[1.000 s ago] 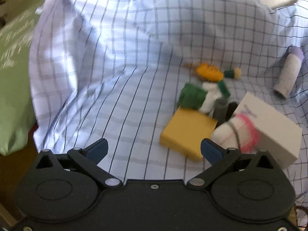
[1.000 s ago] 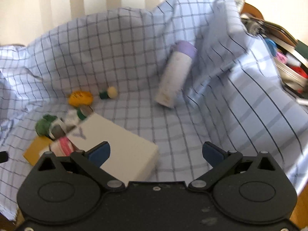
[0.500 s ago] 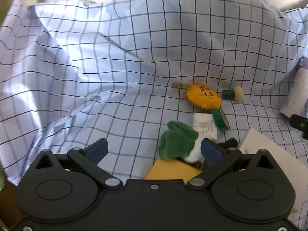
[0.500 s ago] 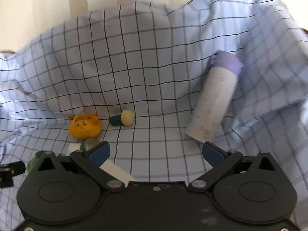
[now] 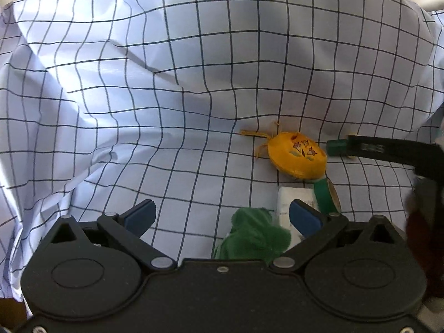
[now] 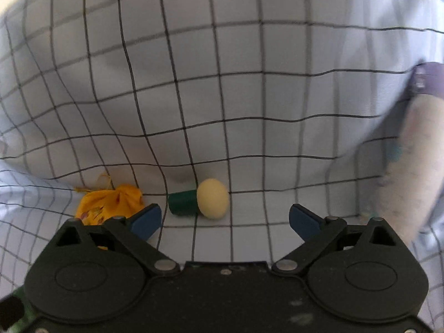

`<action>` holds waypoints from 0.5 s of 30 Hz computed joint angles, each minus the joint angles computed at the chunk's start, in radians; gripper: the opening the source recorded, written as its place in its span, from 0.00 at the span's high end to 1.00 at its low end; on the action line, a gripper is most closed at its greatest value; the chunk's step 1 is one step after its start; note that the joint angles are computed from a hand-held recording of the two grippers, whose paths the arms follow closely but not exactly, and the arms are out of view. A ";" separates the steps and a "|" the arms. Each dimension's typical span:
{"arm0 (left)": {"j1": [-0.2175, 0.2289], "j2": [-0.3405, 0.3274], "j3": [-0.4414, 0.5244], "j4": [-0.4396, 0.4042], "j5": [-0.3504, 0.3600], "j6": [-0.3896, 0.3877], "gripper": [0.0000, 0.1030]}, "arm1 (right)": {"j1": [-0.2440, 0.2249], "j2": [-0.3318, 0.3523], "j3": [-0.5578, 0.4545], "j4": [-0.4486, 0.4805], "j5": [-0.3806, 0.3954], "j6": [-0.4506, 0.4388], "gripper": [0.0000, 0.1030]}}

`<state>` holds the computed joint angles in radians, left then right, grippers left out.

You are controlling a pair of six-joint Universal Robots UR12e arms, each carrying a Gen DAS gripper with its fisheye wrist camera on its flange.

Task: Organize soft objects
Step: 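Grasp the green-capped wooden peg with the right gripper while the left gripper grasps the orange drawstring pouch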

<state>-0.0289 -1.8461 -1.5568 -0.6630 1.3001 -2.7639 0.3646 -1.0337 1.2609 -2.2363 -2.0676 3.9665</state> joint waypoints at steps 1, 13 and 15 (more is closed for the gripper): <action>-0.001 -0.003 0.003 -0.003 0.000 0.000 0.04 | -0.005 0.009 -0.013 0.012 0.013 -0.009 0.07; -0.017 -0.032 0.027 -0.021 -0.013 0.012 0.04 | -0.034 0.082 -0.125 0.125 0.105 -0.058 0.27; -0.020 -0.035 0.030 -0.014 -0.011 0.008 0.04 | -0.050 0.079 -0.115 0.110 0.160 -0.050 0.32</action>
<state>-0.0488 -1.8811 -1.5270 -0.6773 1.2887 -2.7554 0.3147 -0.9543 1.1464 -2.1261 -1.9077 3.9161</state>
